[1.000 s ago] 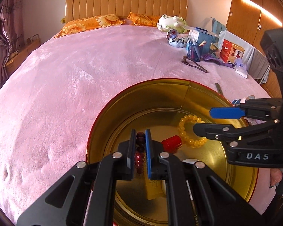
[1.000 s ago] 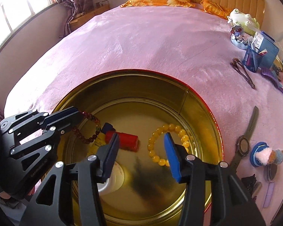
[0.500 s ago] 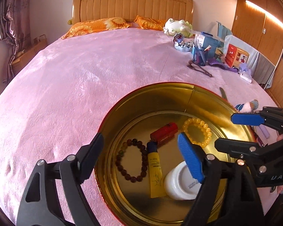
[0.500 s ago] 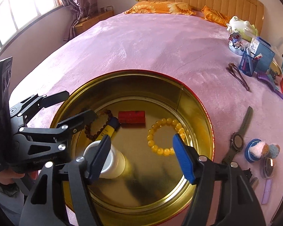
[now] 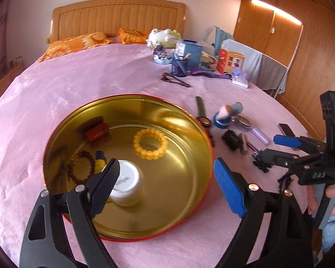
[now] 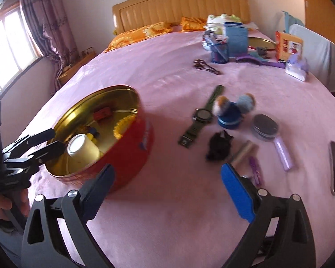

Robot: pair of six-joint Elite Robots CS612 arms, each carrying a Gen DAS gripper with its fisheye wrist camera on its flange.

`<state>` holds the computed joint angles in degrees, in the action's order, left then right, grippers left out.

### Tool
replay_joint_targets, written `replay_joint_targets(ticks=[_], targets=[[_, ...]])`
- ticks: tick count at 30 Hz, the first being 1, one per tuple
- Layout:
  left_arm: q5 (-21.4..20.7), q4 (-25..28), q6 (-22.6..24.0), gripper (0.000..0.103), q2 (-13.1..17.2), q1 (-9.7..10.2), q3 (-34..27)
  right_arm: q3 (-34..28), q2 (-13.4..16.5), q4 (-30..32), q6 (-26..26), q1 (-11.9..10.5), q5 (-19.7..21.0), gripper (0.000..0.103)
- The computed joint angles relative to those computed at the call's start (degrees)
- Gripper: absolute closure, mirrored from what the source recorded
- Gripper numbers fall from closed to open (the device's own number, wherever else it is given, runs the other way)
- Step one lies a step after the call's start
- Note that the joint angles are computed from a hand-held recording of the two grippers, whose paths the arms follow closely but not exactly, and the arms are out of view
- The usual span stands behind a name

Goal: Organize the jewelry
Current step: 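Grasp the black claw hair clip with the left tool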

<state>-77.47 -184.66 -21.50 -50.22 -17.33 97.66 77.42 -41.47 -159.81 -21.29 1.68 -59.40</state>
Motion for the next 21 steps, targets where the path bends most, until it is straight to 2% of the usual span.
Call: replay_joint_targets(ticks=[3,7,13,21], targets=[[-2.5,-0.1,2.5,0.019,0.3,-1.76,-0.2,2.2,-0.7,-2.6,1.6,-1.9,-4.6,0.006],[-5.6,0.7,5.1,0.019,1.2,-3.75,-1.4,4.8,-1.2,-5.5,2.4,-4.2,-8.1,0.006],[-8.8,5.0,7.8,0.019,4.0,-6.27,-5.3,8.5,-1.6,-8.7,1.9,-6.4,-9.3,0.006],[-13.8,11.0,10.6,0.019,8.4,-8.29,-12.0,10.0,-1.7,-12.6,1.5,-8.8,-8.7,0.006]])
